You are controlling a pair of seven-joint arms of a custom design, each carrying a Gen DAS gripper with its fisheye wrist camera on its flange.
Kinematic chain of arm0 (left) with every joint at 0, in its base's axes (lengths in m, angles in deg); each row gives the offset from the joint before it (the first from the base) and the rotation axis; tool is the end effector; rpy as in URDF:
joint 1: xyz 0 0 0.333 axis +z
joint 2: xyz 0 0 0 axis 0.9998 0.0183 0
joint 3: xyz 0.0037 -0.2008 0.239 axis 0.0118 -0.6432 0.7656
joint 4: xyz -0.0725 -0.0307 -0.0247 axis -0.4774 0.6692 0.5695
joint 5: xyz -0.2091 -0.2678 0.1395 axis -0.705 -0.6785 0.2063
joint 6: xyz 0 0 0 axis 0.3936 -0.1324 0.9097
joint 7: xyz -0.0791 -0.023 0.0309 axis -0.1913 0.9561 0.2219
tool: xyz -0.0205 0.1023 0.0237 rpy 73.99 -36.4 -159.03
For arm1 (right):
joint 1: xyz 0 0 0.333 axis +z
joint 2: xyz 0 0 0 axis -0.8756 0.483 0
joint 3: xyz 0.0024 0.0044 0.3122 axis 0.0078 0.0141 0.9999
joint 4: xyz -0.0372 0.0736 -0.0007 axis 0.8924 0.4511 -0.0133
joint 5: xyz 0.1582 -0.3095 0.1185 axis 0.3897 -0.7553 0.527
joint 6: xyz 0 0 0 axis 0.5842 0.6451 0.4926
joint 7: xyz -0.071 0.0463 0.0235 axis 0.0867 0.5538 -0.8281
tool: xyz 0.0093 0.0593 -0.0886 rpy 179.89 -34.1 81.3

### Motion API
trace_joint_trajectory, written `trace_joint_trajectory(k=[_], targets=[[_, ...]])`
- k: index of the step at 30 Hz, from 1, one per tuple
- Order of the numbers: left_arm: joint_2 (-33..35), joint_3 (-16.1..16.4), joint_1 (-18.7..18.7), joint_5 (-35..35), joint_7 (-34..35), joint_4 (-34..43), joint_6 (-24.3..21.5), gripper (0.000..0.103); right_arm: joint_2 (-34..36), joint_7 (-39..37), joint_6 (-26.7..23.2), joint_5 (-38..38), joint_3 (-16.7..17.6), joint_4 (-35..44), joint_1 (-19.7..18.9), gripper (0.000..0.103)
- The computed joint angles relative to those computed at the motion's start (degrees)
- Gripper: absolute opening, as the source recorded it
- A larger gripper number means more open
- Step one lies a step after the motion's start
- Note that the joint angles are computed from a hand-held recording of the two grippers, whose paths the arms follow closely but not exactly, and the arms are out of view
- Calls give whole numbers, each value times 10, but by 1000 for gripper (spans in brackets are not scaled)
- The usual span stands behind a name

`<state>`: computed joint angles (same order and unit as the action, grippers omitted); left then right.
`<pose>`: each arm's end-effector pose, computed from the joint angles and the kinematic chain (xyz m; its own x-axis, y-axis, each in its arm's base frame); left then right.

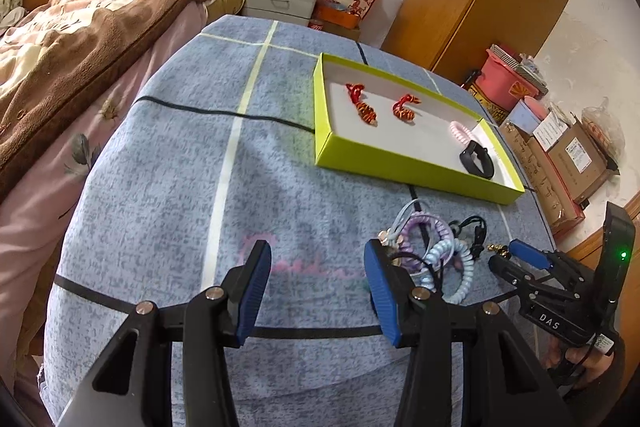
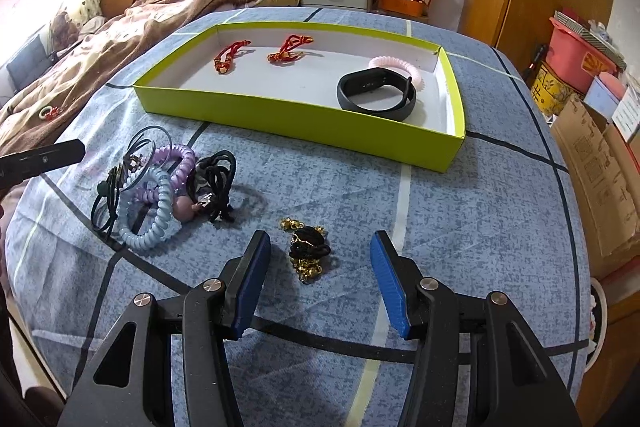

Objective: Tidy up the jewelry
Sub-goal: 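Grasp the small gold-and-black charm with the right gripper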

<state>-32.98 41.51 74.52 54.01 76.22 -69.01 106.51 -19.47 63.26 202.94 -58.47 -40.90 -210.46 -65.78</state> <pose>0.4901 -0.3087 0.4354 -0.3660 -0.8801 0.3026 -0.8094 0.1405 -0.5702 0.4163 0.1010 0.4230 -0.0634 -0.9979 0.0129 -0.8046 0.0435 -0.5922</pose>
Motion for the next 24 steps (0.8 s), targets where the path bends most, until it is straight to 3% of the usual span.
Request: trace_joint_trajectory(k=[3,5,11,21,24], targets=[[1,-1,-1,4,1,-2,-4,50,-1,4,4,-1,1,-2,-1,51],[2,-1,-3,8,1,-1,-4,50,-4,7,10,-4,5,-5,-4,31],[9,-1,-6,27,-9,4,-12,50,-10,7,18,3,9,-14,-9,18],[20,-3,-12,78,-12,17,-24,50,-27,8,35,31,20,-33,-27,17],[21,24,-38,161,-77,18,-20,50,-28,1,37,44,20,-35,-26,17]])
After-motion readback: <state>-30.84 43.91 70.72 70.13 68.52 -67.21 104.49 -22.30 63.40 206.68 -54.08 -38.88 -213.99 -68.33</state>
